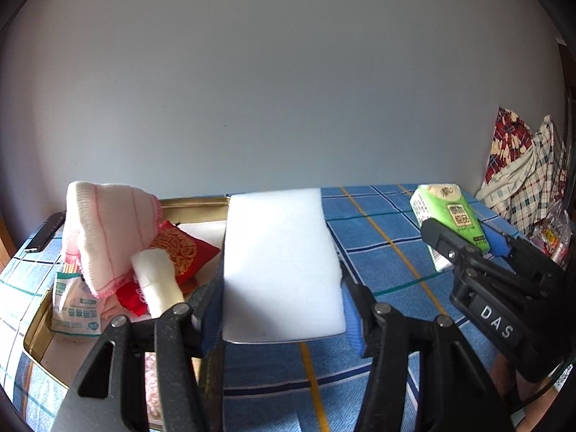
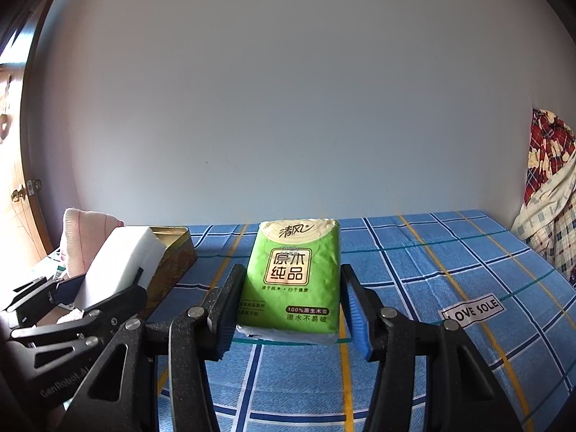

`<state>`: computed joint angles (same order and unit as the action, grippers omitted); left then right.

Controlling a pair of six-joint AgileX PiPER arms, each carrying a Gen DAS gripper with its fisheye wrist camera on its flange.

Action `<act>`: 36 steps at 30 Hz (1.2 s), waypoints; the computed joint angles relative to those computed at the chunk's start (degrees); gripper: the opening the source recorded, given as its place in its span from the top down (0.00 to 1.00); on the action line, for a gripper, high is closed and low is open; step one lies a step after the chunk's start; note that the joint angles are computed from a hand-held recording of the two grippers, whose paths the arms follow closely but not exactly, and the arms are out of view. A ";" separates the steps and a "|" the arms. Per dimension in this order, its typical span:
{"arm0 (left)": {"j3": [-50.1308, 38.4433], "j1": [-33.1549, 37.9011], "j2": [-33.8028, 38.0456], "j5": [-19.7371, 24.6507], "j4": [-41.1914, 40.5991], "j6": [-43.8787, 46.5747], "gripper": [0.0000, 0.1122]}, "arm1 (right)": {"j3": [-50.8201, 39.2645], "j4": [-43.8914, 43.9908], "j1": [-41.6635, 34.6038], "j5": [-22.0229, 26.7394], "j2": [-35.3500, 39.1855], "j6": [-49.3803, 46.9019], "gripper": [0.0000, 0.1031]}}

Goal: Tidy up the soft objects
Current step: 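Carry the sponge with the left tool while the right tool carries the tissue pack toward the tin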

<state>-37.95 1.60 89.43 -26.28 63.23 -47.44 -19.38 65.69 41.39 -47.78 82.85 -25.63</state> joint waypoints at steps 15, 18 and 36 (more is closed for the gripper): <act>-0.63 8.80 -3.18 -5.37 11.04 -9.23 0.51 | 1.33 -5.82 2.60 -6.15 4.34 3.63 0.48; -1.52 11.29 -3.65 -5.97 13.36 -11.18 0.51 | 2.17 -7.78 2.31 -7.06 5.01 5.40 0.48; -10.19 22.76 0.51 -3.68 20.42 -16.62 0.51 | 6.22 -6.21 3.65 -4.17 -4.82 -0.43 0.48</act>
<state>-48.13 24.35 89.94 -29.96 83.65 -64.05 -13.16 59.48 45.04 -51.96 78.03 -26.06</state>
